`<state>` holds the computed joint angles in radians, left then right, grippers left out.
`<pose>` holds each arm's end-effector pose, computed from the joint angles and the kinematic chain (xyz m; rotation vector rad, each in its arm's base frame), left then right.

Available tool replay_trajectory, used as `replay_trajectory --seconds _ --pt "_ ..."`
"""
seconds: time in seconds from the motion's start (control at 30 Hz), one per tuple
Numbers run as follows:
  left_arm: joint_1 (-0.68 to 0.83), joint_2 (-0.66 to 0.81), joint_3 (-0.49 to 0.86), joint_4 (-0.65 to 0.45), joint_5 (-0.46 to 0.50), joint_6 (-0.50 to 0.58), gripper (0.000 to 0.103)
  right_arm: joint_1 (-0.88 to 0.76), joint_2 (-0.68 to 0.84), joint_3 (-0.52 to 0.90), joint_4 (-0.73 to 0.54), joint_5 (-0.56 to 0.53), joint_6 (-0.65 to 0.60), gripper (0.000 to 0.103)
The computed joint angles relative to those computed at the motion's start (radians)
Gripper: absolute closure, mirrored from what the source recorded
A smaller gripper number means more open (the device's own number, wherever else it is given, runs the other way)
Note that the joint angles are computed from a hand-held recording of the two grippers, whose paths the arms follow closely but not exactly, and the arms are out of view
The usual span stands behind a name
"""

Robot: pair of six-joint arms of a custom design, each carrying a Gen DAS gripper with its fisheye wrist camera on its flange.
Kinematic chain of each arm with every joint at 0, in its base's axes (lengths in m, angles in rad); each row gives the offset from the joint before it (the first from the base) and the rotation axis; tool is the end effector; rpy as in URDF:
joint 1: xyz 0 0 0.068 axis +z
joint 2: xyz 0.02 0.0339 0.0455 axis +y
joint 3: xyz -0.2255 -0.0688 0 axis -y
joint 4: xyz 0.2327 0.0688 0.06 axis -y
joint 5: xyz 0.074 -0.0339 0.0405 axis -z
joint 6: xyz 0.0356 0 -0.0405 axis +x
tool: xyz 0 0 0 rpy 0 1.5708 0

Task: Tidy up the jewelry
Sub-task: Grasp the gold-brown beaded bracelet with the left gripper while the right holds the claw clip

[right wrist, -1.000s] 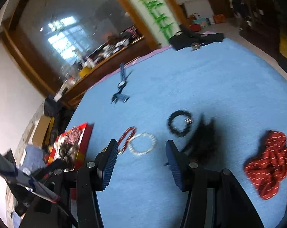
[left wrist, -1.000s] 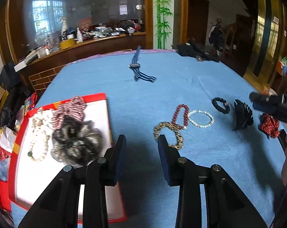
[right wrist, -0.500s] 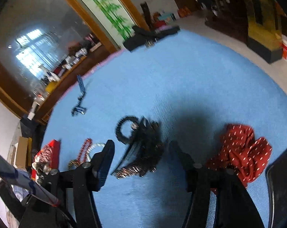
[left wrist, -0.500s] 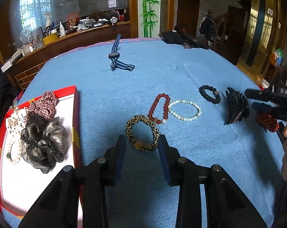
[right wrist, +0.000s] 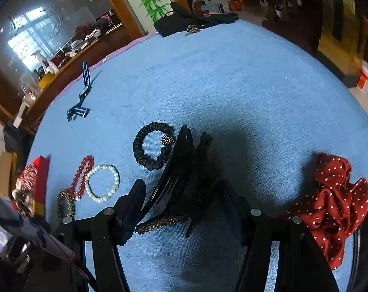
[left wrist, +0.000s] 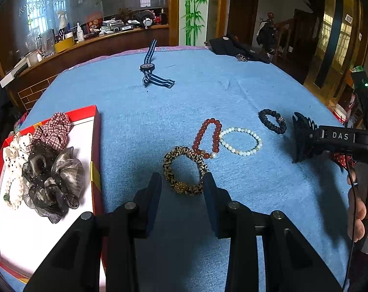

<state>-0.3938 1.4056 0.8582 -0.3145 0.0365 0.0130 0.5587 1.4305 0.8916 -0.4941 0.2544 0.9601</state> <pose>0.2619 -0.1102 0.1829 0.5098 2.3899 -0.2149 0.2375 0.1379 0.1757 0.6011 2.5005 0.2492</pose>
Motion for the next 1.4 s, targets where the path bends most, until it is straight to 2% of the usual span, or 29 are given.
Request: replay_trajectory --seconds 0.13,0.23,0.4,0.57,0.6,0.63,0.77,0.83,1.1,1.4 --pt "-0.009 0.016 0.013 -0.006 -0.003 0.006 0.068 0.007 -0.016 -0.007 -0.027 0.008 0.004 0.06" --pt "-0.028 0.043 0.03 -0.008 -0.002 0.007 0.068 0.005 -0.053 -0.033 -0.022 0.005 0.015 0.069" --pt "-0.063 0.121 0.083 -0.026 0.004 0.018 0.068 0.022 -0.092 -0.053 0.006 0.004 0.022 0.069" --pt "-0.098 0.185 0.11 -0.01 -0.036 0.023 0.068 0.027 -0.116 -0.067 0.014 0.006 0.031 0.068" --pt "-0.103 0.197 0.115 -0.007 -0.044 0.023 0.07 0.027 -0.115 -0.066 0.015 0.006 0.032 0.068" --pt "-0.106 0.212 0.122 -0.005 -0.049 0.024 0.077 0.027 -0.115 -0.066 0.016 0.006 0.032 0.068" --pt "-0.104 0.22 0.114 0.023 -0.041 0.026 0.081 0.031 -0.126 -0.072 0.028 0.002 0.033 0.068" --pt "-0.103 0.22 0.105 0.04 -0.061 0.016 0.098 0.035 -0.128 -0.071 0.031 0.006 0.03 0.068" --pt "-0.064 0.148 0.023 0.101 -0.005 0.005 0.099 0.072 -0.128 -0.065 0.053 0.038 0.007 0.068" --pt "-0.012 0.014 -0.031 0.149 0.043 -0.024 0.099 0.175 -0.081 -0.028 0.13 0.091 -0.081 0.068"
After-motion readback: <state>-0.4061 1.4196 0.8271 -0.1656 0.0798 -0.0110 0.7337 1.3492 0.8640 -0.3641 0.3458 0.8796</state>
